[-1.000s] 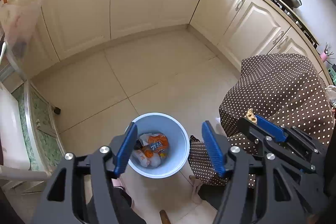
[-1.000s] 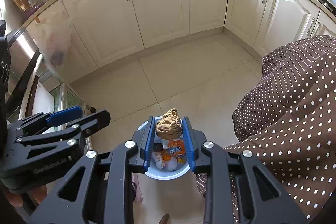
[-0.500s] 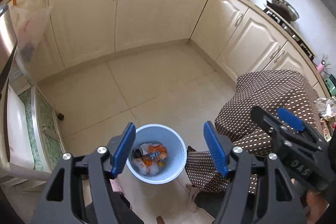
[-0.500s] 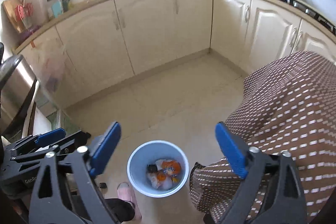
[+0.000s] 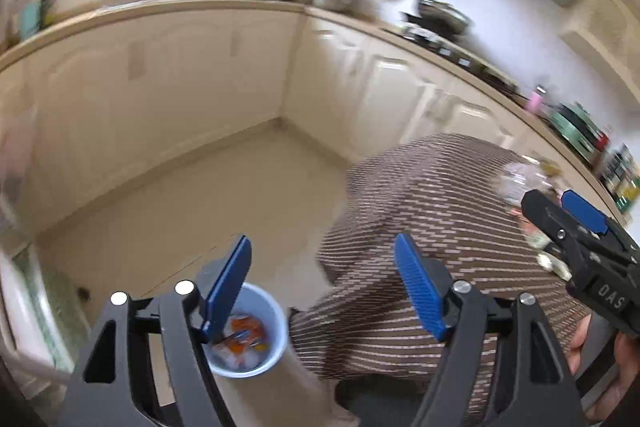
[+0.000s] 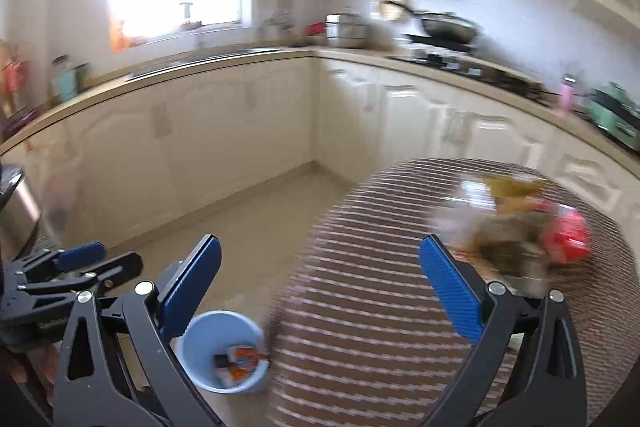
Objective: Collect trash
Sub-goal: 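Move both tools back over the table toward the remaining trash, then grasp the red-white candy bar wrapper with the left tool while the right tool grasps the pale wrapper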
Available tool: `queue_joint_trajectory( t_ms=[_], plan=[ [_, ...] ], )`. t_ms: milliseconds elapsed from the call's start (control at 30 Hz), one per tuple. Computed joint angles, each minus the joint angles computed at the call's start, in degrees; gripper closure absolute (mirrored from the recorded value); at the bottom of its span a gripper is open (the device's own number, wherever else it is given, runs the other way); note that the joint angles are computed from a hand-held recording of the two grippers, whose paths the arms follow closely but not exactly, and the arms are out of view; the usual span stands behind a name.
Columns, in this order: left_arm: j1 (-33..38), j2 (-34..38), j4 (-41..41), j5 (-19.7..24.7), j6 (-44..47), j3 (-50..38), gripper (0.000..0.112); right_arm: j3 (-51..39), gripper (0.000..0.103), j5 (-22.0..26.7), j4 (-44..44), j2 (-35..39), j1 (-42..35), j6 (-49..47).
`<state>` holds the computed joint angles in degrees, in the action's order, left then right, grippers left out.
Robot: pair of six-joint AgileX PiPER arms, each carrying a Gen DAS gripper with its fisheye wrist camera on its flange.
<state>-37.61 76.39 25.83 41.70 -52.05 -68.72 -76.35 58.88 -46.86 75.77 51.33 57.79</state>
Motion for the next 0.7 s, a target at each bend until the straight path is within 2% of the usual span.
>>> queue_joint_trajectory(
  t_ms=[100, 167, 267, 400, 467, 700],
  plan=[
    [-6.49, 5.96, 0.24, 1.31, 0.42, -7.42, 0.039, 5.75, 0.007, 3.95, 0.87, -7.76, -4.00, -0.77],
    [-10.05, 11.42, -2.09, 2.47, 3.95, -14.18, 0.039, 8.39, 0.007, 5.52, 2.20, -11.40, -7.06, -2.42],
    [-14.39, 18.99, -4.61, 4.72, 8.66, -23.44, 0.039, 12.46, 0.007, 6.02, 6.70, -16.77, -14.98, -8.11],
    [-18.18, 26.74, -6.12, 8.58, 11.61, -33.21, 0.039, 15.89, 0.007, 1.64, 18.39, -19.45, -28.66, -20.61],
    [-19.23, 29.30, -5.89, 10.66, 11.68, -36.57, 0.039, 17.87, 0.007, 0.35, 21.13, -20.48, -30.14, -23.61],
    [-19.43, 32.15, -5.31, 14.63, 9.58, -39.89, 0.039, 17.72, 0.007, -4.87, 30.05, -15.42, -34.01, -36.74]
  ],
)
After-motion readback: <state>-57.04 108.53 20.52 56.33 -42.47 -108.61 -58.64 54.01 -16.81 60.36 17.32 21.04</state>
